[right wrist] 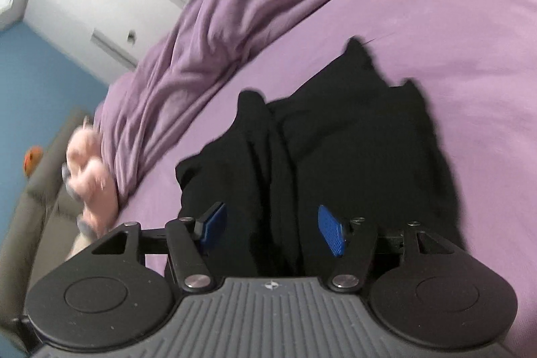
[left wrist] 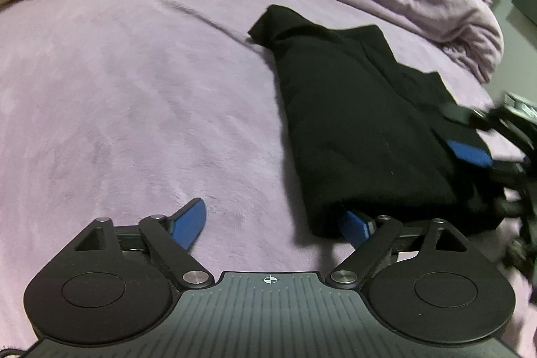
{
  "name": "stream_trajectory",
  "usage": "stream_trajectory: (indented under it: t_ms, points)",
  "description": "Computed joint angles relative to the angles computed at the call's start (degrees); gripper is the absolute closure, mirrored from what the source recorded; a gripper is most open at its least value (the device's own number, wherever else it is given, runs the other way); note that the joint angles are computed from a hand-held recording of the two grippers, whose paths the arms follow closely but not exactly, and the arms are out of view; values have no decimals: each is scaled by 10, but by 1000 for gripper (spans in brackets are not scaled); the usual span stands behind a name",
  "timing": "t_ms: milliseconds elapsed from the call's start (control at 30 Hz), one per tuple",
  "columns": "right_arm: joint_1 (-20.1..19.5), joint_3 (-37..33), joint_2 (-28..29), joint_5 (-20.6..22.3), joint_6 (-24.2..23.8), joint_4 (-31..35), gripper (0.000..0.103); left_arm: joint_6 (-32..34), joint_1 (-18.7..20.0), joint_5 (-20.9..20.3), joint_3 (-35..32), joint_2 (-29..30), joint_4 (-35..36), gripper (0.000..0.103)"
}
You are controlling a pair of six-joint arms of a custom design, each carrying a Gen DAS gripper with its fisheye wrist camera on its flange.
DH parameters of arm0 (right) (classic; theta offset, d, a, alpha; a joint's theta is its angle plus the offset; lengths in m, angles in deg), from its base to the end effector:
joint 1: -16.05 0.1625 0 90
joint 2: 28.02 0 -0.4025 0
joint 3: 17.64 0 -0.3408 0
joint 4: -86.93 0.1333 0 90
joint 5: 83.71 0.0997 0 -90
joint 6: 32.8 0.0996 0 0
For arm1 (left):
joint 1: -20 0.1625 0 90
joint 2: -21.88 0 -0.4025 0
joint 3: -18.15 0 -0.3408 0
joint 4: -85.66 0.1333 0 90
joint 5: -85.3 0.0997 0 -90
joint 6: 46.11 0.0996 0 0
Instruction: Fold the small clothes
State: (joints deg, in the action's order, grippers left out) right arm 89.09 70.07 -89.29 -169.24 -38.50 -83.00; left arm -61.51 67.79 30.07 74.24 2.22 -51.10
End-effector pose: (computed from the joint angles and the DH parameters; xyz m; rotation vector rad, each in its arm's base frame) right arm -0.0511 -0.6512 0.3848 -0.2129 -2.7027 1.3601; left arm -0.3738 -0.6951 0.0329 0.5372 2.5752 -0.6050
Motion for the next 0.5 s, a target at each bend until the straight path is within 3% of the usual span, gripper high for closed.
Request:
stream_trajectory:
  t_ms: [200,267,333,500]
  points:
    - [12,-68,43,-16,-24,70,45,9,1,-2,-3,4,-1,7]
    - [15,-72,45,-10,-38,83,53,8,2,-5,0,3,-5,6]
    - [13,-75,48,3,-40,96,69,7,2,-7,1,3,-8,6]
    - [5,-70,48,23,-33,102,91,6,3,-10,-4,2,2,6]
